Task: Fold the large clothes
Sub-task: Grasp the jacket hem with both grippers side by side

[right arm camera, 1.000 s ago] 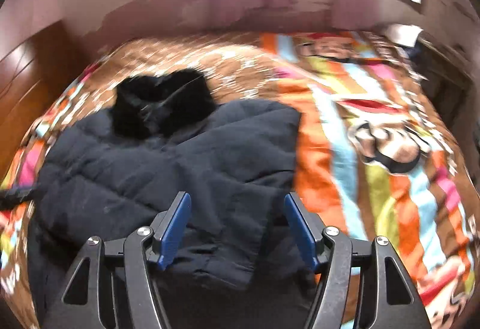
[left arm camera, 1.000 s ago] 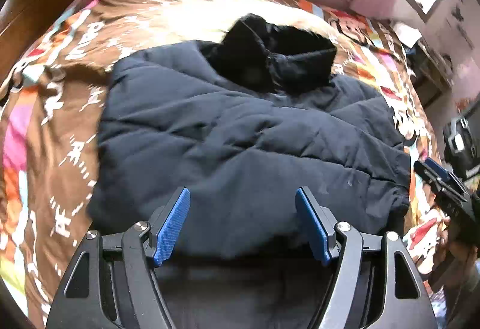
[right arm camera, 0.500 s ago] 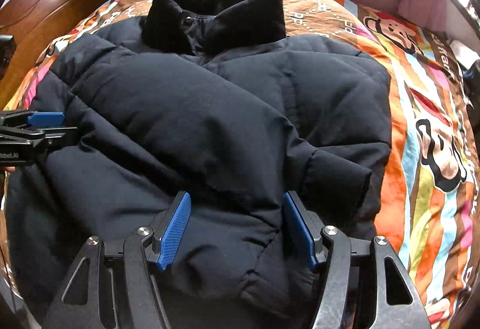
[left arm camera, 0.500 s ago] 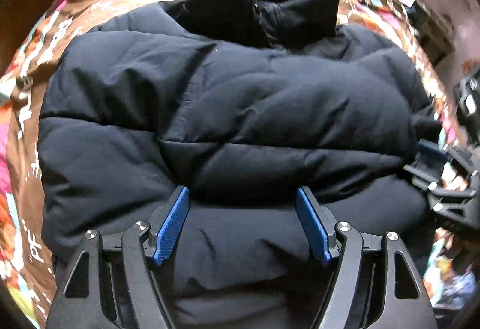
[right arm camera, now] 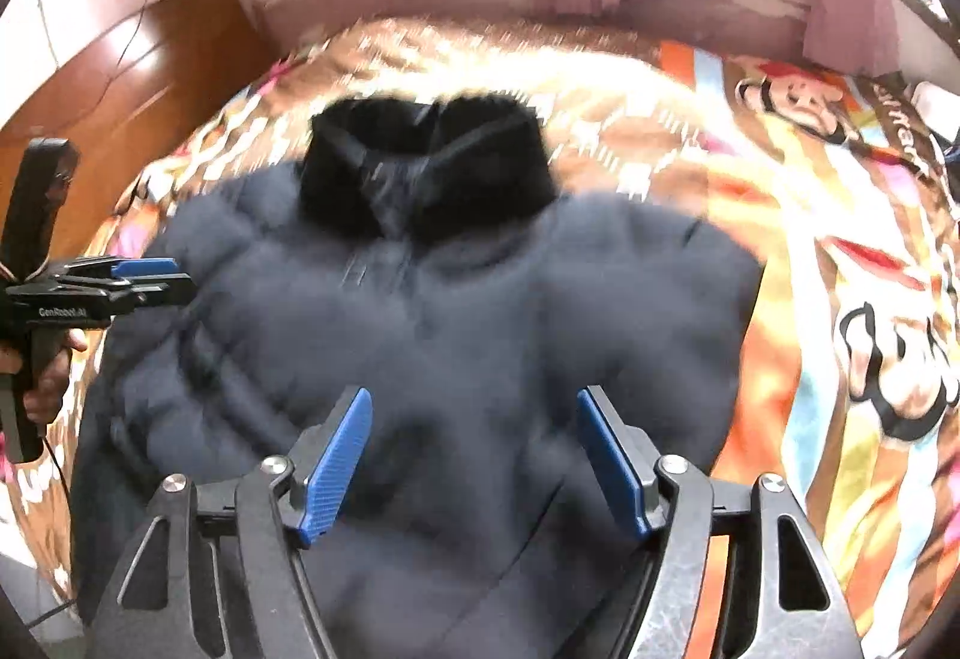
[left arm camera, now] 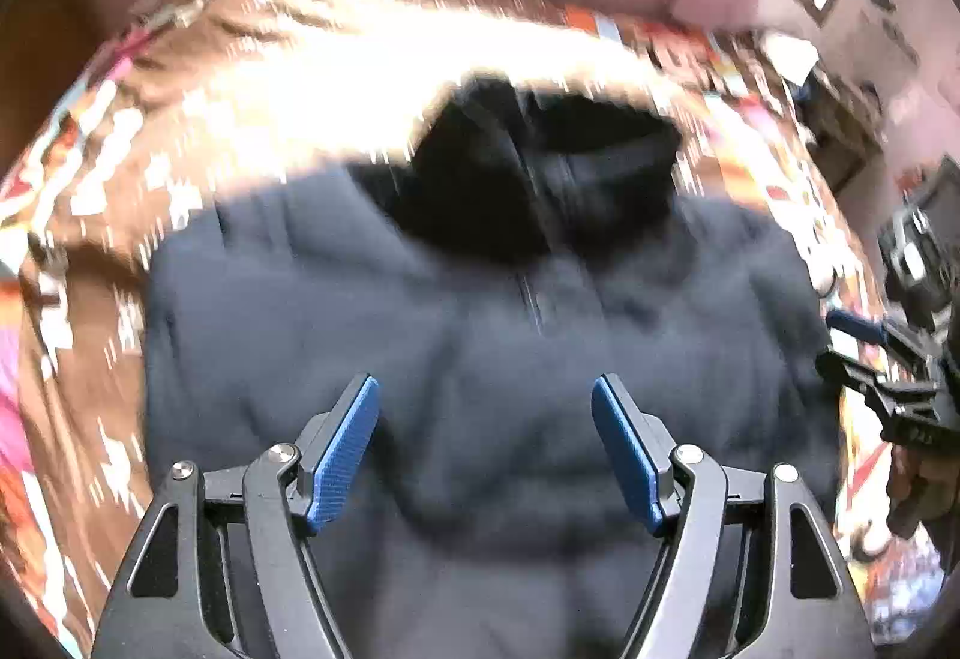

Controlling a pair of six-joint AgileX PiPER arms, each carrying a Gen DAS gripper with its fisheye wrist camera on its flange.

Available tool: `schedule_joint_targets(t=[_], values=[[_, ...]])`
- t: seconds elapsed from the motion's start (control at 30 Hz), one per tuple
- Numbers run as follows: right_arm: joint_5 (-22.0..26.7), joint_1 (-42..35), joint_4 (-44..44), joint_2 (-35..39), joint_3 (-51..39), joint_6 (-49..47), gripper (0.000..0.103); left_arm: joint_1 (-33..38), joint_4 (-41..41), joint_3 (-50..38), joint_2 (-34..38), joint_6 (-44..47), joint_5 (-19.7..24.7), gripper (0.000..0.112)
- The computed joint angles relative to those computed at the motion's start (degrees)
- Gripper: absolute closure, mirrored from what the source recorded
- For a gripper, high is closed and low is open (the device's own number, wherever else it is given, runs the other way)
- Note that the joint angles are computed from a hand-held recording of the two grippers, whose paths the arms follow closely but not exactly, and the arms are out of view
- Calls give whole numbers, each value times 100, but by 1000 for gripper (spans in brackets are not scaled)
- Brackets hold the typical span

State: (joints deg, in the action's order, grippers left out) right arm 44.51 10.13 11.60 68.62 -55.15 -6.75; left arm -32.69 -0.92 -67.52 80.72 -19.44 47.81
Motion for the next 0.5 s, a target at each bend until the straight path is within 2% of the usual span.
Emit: schedule_joint_targets(t=[0.1, 0.2, 0.37, 0.43, 0.47, 0.5], values=[[86, -561, 955, 1150, -1092, -622, 35, 494, -274, -804, 709, 368, -208, 45], [435, -789, 1392, 2186, -2301, -658, 36, 641, -97, -1802, 1552, 337, -53, 45], [990, -566, 924, 3767, -4397, -297, 53, 790, -115, -3361, 2723, 454, 571, 45], [1349, -443, 658, 4345, -5146, -52, 54, 756, 72, -3949, 3157, 348, 900, 46], [1457, -389, 530, 4546, -5379, 41, 57, 766, 86, -4175, 3320, 348, 1012, 52], [1525, -345, 429, 4711, -5544, 115, 63, 778, 60, -4337, 3449, 355, 1072, 63]])
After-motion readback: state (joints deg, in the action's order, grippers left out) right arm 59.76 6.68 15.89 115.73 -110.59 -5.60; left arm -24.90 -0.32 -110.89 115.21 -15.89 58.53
